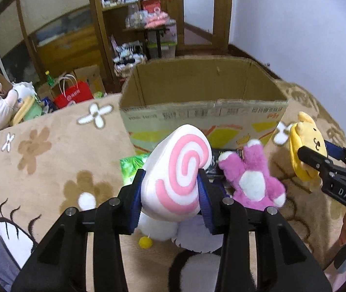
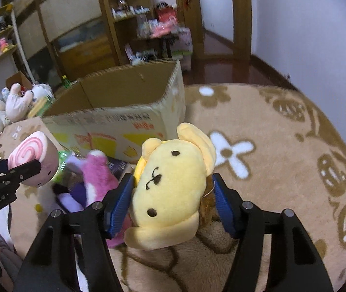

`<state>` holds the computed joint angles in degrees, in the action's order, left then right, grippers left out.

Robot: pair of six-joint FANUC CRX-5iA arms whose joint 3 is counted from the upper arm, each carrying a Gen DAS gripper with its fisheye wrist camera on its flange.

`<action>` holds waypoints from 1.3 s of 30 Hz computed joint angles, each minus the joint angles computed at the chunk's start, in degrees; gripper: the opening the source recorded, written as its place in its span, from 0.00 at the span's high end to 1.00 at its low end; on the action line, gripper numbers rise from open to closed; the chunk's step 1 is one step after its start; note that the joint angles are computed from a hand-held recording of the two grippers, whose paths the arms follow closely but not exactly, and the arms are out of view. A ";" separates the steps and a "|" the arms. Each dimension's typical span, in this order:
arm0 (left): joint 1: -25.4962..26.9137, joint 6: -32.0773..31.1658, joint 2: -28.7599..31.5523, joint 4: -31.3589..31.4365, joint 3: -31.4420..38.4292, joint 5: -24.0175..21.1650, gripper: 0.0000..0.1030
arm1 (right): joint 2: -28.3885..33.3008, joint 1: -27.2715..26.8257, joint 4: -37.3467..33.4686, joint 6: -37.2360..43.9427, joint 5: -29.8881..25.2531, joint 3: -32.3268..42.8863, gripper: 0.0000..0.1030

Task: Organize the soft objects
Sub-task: 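Close the left tool on the swirl plush while the right tool grasps the yellow dog, then carry both plushes over the box and open both tools to drop them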

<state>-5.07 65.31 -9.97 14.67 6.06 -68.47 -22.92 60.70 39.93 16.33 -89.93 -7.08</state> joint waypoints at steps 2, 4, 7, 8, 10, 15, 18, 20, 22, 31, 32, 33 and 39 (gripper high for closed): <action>0.96 -0.56 -0.93 1.05 -0.10 0.19 0.62 | 0.01 1.60 1.99 -0.46 -0.42 0.22 0.35; 2.08 -1.82 -2.29 2.33 -0.70 1.35 0.62 | 0.38 2.72 3.52 -0.81 -0.58 0.84 0.35; 3.02 -2.33 -3.06 3.00 -0.34 2.09 0.62 | 0.58 4.69 6.60 -1.62 -0.47 1.32 0.35; 3.35 -2.67 -3.27 3.37 -0.21 2.44 0.62 | 0.71 5.29 7.94 -1.70 -0.22 1.47 0.35; 3.54 -3.26 -3.39 3.73 0.16 3.33 0.62 | 0.94 5.93 10.33 -1.50 0.63 1.86 0.35; 3.92 -5.39 -4.14 5.71 -0.12 6.90 0.62 | 1.66 6.18 15.00 -0.92 3.11 2.84 0.35; 3.90 -5.41 -3.44 6.80 1.08 7.52 0.62 | 2.14 5.89 16.18 -0.27 4.06 3.65 0.35; 3.53 -5.44 -2.83 6.97 2.11 8.13 0.62 | 2.52 5.49 16.98 0.35 4.84 4.16 0.35; 3.15 -5.23 -2.09 7.32 3.18 9.04 0.62 | 3.19 4.62 18.03 1.19 5.57 4.74 0.35; -0.34 -4.18 1.95 3.95 7.97 14.86 0.62 | 5.74 -1.66 18.96 5.57 12.00 7.19 0.34; -0.67 -3.83 2.37 3.50 8.38 15.51 0.62 | 5.96 -2.41 18.79 5.92 12.69 7.34 0.34; -1.07 -3.44 2.76 3.06 8.68 16.24 0.61 | 6.23 -3.15 18.56 6.29 13.33 7.61 0.34; -2.36 -3.12 5.65 2.82 9.99 17.28 0.61 | 7.27 -7.05 15.72 7.97 16.99 7.80 0.34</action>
<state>-7.43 62.20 -4.32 17.48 16.05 -51.19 -15.65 53.65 55.64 24.29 -72.95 0.72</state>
